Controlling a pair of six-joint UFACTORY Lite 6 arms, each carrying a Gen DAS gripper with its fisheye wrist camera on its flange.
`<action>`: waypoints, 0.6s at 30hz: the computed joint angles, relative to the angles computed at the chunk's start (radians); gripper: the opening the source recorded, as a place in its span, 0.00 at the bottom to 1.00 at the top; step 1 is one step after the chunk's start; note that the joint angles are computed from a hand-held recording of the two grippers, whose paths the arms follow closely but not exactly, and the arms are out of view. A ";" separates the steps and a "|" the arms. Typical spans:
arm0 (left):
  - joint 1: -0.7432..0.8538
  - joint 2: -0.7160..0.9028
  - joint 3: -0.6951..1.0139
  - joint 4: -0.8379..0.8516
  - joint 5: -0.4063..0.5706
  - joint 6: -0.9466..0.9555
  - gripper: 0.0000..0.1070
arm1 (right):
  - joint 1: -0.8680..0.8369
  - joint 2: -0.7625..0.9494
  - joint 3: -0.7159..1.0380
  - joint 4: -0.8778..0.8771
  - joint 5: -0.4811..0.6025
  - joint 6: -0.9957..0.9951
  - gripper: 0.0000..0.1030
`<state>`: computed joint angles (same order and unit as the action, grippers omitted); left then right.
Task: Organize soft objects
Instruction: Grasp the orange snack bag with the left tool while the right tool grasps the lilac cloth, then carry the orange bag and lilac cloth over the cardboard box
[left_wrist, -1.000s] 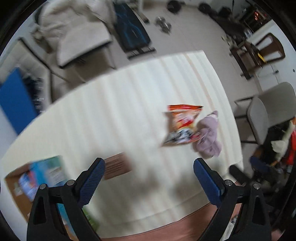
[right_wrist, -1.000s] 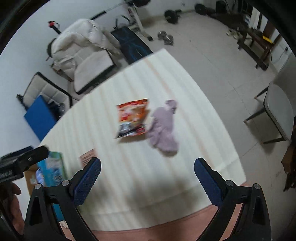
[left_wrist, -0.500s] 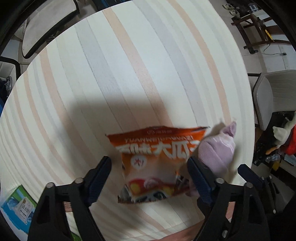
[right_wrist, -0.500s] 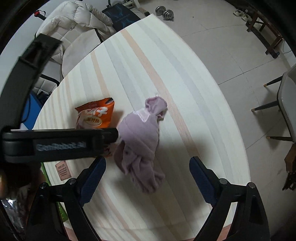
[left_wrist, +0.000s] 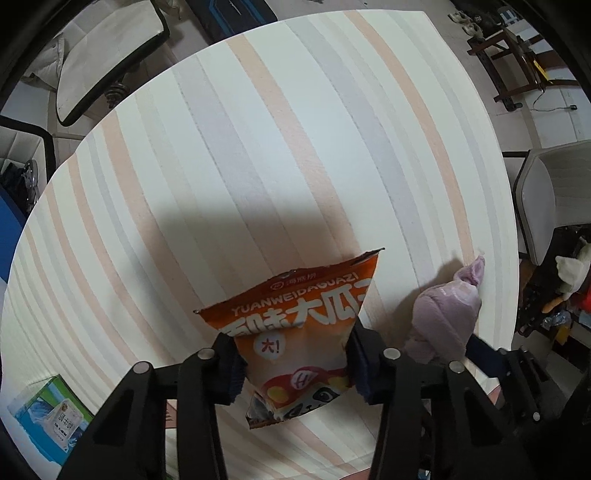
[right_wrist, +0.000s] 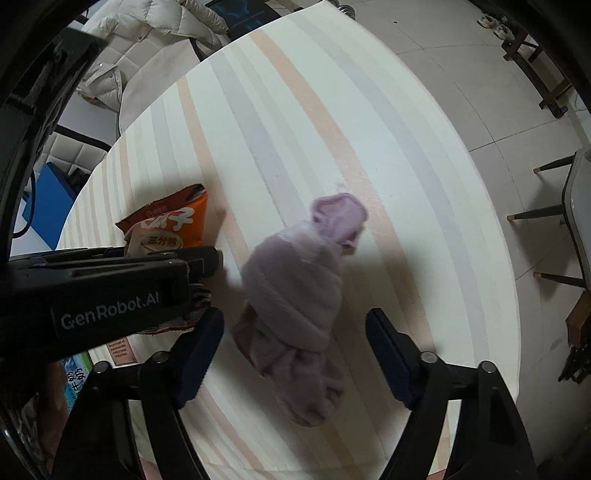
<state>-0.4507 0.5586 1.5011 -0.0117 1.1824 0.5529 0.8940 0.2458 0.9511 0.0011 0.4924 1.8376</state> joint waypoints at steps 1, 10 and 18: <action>0.016 0.011 0.009 0.001 -0.005 0.010 0.38 | -0.005 0.006 0.006 0.002 -0.005 -0.005 0.71; 0.061 0.001 0.019 -0.007 0.002 0.035 0.37 | -0.010 0.042 0.036 0.031 -0.004 0.000 0.53; 0.142 -0.135 -0.049 -0.053 0.029 0.115 0.36 | 0.039 0.039 0.097 -0.033 0.099 0.087 0.36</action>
